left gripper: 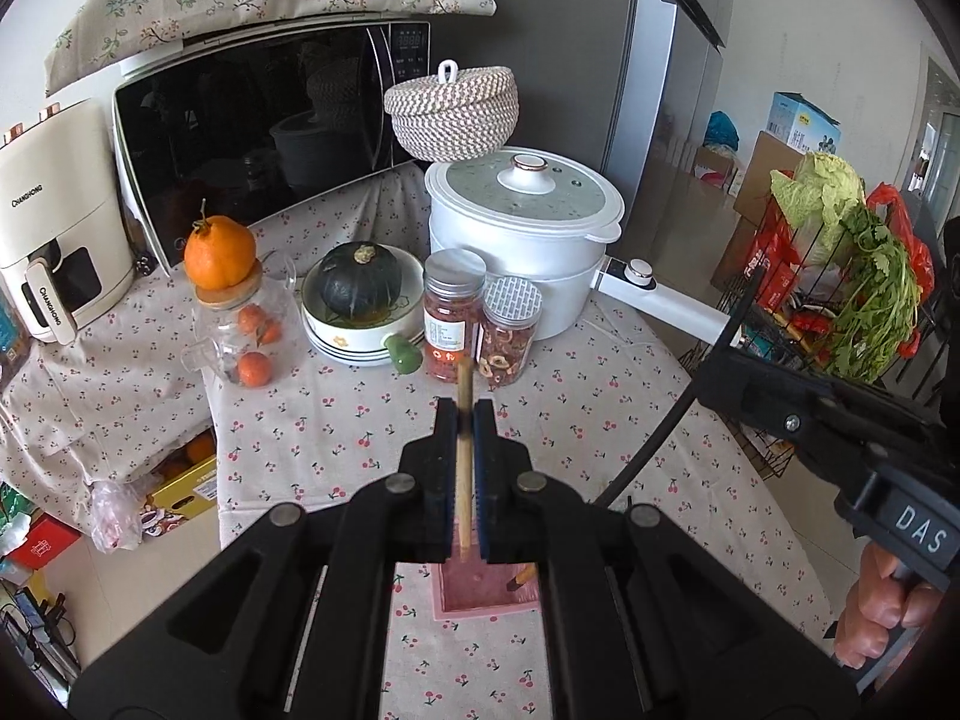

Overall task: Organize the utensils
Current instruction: 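Lower the wooden chopstick into the pink holder with the left tool while the right tool brings a black chopstick, then open both tools to release the chopsticks into the pink holder and withdraw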

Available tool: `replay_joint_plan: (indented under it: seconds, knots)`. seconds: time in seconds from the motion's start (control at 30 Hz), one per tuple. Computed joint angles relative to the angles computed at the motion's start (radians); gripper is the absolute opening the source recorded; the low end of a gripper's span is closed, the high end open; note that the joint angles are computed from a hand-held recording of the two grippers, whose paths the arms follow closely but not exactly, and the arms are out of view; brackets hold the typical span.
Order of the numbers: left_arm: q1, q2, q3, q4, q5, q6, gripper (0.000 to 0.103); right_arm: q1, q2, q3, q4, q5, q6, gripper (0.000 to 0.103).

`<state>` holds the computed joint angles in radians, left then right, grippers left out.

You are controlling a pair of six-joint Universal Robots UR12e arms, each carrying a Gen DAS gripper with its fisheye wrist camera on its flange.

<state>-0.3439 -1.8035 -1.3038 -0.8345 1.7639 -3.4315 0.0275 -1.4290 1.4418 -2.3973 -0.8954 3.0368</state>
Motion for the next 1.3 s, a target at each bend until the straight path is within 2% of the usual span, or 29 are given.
replay_joint_plan:
  seconds: [0.27, 0.4, 0.47, 0.53, 0.6, 0.67, 0.73, 0.77, 0.83, 1.03, 1.3]
  knots:
    - [0.030, -0.016, 0.020, -0.069, -0.094, -0.038, 0.006, 0.018, 0.043, -0.019, 0.078, -0.043, -0.007, 0.005]
    - [0.039, -0.022, 0.021, -0.065, -0.118, -0.057, 0.006, 0.013, 0.052, -0.019, 0.077, -0.027, 0.011, 0.007]
    - [0.040, -0.020, 0.015, -0.046, -0.116, -0.064, 0.013, 0.007, 0.052, -0.013, 0.057, -0.010, 0.033, 0.008]
    - [0.039, -0.016, 0.007, -0.024, -0.110, -0.070, 0.036, -0.001, 0.051, -0.010, 0.040, 0.009, 0.058, 0.010]
    - [0.035, -0.010, -0.004, 0.000, -0.091, -0.073, 0.048, -0.009, 0.048, -0.007, 0.022, 0.023, 0.078, 0.014]
    - [0.034, -0.001, -0.016, 0.017, -0.085, -0.073, 0.050, -0.017, 0.041, -0.003, 0.011, 0.031, 0.092, 0.020]
    - [0.034, 0.009, -0.024, 0.017, -0.086, -0.080, 0.058, -0.028, 0.031, 0.004, 0.001, 0.042, 0.106, 0.029]
    - [0.032, 0.016, -0.030, 0.018, -0.080, -0.084, 0.060, -0.034, 0.025, 0.009, -0.003, 0.045, 0.113, 0.037]
    - [0.026, 0.031, -0.047, 0.032, -0.060, -0.088, 0.073, -0.046, 0.010, 0.023, -0.010, 0.048, 0.120, 0.044]
    - [0.002, 0.075, -0.104, 0.034, 0.004, -0.115, 0.099, -0.084, -0.043, 0.077, 0.007, 0.017, 0.115, 0.063]
    - [-0.018, 0.107, -0.163, -0.052, -0.032, -0.191, 0.101, -0.106, -0.095, 0.139, 0.097, -0.080, 0.063, 0.076]
